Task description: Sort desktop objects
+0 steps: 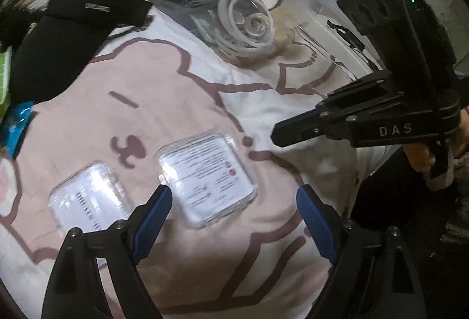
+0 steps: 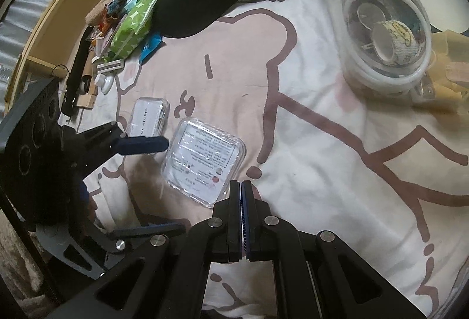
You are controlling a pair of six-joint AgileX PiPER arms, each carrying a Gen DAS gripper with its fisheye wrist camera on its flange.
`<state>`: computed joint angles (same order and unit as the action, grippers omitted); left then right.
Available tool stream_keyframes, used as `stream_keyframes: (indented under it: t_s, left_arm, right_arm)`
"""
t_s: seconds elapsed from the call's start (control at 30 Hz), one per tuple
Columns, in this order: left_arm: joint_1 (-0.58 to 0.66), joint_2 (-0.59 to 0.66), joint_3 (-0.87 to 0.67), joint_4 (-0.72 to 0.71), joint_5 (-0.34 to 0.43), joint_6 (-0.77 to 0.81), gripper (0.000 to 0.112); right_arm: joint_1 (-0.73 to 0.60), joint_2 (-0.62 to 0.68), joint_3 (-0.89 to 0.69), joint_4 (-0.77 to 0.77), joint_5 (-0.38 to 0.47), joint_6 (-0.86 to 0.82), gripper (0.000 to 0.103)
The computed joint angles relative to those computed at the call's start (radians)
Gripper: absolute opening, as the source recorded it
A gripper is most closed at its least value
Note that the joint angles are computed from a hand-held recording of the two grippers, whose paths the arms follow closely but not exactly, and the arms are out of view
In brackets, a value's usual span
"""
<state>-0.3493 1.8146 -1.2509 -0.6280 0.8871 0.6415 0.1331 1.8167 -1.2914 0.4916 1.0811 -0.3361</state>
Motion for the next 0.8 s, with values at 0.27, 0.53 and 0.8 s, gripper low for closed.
stream_keyframes:
  t_s: [0.27, 0.53, 0.8]
  left_arm:
    - [0.186, -0.058, 0.084, -0.089, 0.17, 0.149, 0.087]
    - [0.215, -0.05, 0.13, -0.038, 0.154, 0.14, 0.087]
    - [0.226, -0.011, 0.111, -0.052, 0.126, 0.122, 0.087]
  right_arm:
    - [0.06, -0.008, 0.049, 0.047, 0.045, -0.073, 0.007]
    - [0.16, 0.037, 0.072, -0.005, 0.036, -0.023, 0.007]
    - [0.151, 0.057, 0.052, -0.018, 0.007, -0.003, 0.007]
